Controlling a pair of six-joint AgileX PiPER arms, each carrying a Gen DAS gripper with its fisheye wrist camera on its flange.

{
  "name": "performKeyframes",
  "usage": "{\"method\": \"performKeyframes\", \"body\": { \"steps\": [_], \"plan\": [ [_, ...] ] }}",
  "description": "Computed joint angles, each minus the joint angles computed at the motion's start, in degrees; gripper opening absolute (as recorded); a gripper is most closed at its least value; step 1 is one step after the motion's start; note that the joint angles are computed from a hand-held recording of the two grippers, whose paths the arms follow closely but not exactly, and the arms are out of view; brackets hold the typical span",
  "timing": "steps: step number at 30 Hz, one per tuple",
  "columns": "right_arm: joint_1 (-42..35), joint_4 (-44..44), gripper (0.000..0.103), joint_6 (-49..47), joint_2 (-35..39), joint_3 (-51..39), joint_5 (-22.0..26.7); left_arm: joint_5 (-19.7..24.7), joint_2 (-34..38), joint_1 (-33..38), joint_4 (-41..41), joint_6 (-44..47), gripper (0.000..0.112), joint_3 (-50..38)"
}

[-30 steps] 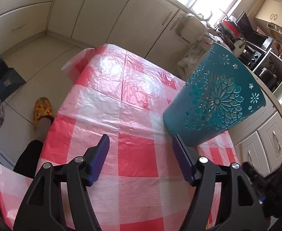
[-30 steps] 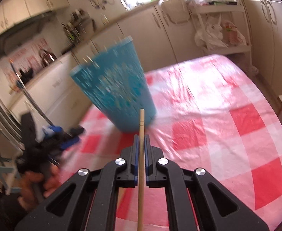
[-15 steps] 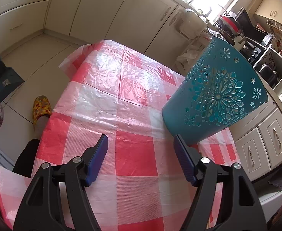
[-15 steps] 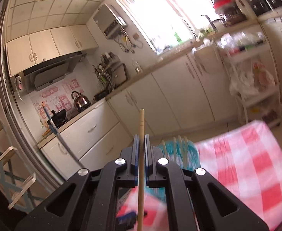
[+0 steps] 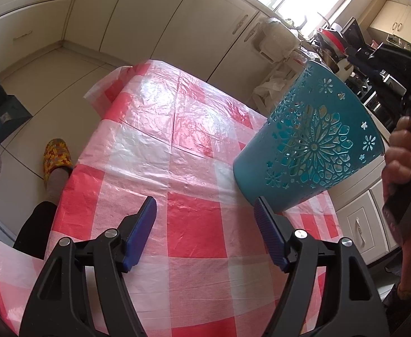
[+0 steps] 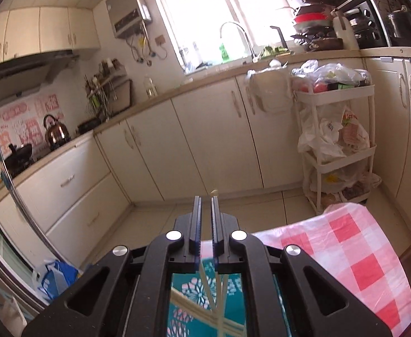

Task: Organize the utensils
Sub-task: 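Carry the right tool's stick over the teal bin and open to drop it, then bring both open tools down to the last two wooden sticks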

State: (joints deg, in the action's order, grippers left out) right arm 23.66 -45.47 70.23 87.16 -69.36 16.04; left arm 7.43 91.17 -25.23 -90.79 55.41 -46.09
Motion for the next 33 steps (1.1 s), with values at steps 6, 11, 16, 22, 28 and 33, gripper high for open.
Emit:
{"method": "performKeyframes", "body": {
  "steps": [6,11,16,22,28,33],
  "plan": [
    [2.54,-10.03,0.030,9.33,-9.31,11.03,-0.95,-0.35,-0.03,0.25,-1.57,1.05,0.071,0.18],
    [8.84,-19.29,0.043,20.34,-23.91,27.85,6.08,-0.87,0.20,0.02,4.78,-5.29,0.072,-0.29],
    [15.52,-7.51,0.043,13.75,-27.88,39.50,11.46,-1.12,0.47,-0.26,11.35,-11.71,0.073,-0.81],
    [17.66,-6.97,0.036,18.37,-22.68,44.21,8.49,-1.06,0.44,-0.34,9.72,-10.28,0.074,-0.78],
    [17.46,-6.96,0.033,17.96,-17.65,42.04,7.04,-0.73,0.53,-0.17,4.23,-4.88,0.075,-0.55],
    [16.55,-2.84,0.025,12.29,-12.96,38.99,7.26,-0.47,0.53,0.07,1.17,-1.83,0.075,-0.36]
  ]
}}
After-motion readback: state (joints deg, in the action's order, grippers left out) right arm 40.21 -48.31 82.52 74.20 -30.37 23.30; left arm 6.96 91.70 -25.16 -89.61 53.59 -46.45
